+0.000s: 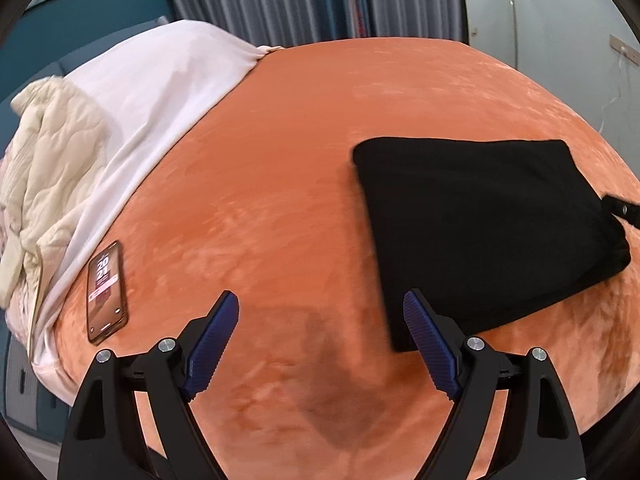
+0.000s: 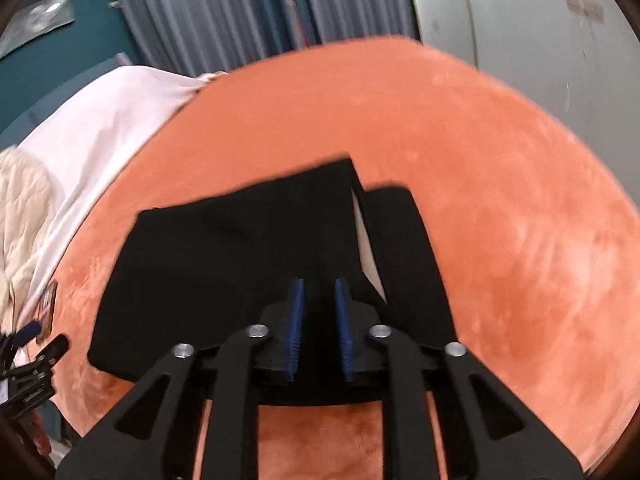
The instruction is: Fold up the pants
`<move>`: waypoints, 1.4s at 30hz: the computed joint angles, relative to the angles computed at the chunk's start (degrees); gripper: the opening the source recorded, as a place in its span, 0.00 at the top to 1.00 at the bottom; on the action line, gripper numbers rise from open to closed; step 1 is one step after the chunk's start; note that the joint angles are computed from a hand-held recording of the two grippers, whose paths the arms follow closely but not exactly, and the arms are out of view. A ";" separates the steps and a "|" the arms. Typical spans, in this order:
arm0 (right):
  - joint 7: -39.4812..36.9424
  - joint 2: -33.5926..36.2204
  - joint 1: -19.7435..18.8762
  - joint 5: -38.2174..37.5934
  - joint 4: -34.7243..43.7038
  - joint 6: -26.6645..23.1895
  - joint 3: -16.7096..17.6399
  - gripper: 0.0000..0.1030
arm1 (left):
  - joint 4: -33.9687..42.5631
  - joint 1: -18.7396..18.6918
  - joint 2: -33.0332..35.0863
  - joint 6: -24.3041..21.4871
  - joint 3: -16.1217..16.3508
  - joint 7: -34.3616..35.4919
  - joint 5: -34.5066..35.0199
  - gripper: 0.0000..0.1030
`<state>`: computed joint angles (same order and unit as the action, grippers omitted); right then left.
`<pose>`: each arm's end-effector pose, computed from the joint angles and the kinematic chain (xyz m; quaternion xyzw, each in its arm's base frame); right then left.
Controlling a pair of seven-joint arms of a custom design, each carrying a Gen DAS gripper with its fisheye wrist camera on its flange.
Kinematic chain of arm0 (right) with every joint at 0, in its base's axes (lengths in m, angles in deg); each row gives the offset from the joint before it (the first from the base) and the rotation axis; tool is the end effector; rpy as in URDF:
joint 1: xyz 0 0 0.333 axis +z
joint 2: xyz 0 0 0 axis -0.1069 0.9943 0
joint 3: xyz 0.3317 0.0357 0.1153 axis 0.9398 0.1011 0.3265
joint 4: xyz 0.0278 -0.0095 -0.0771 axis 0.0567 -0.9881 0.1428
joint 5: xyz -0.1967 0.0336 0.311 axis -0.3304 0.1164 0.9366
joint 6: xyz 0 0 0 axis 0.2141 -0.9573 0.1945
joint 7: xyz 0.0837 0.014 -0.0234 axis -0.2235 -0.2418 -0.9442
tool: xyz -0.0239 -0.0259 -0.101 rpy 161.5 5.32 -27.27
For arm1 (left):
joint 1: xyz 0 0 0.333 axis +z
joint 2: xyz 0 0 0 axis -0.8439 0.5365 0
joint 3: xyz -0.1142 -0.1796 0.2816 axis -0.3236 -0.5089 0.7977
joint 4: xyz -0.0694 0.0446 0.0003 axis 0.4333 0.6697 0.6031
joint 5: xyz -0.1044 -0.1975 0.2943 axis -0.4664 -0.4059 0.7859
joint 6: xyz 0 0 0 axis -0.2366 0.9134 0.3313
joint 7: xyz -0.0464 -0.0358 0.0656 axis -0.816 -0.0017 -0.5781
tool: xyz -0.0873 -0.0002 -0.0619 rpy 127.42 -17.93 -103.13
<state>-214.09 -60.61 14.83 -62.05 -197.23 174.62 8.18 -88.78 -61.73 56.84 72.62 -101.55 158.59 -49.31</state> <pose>0.5840 0.2205 0.5058 -0.4101 0.8262 -0.2946 0.2499 0.6669 -0.1671 0.5150 -0.4324 0.8323 -0.2662 0.2226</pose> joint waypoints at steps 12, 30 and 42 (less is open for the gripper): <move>0.44 -10.39 -7.91 2.87 -15.15 15.38 1.24 0.39 | 2.11 -1.92 1.16 -4.94 -0.29 -4.35 -1.34 0.16; 5.10 -12.88 -9.75 -2.54 -18.73 17.15 2.08 0.41 | 9.37 1.17 4.83 -15.16 -4.50 -2.46 -11.21 0.15; -9.39 -11.74 -13.57 24.40 -26.42 32.24 0.77 0.06 | 25.77 -1.15 15.90 -33.03 -3.79 -6.62 -12.91 0.15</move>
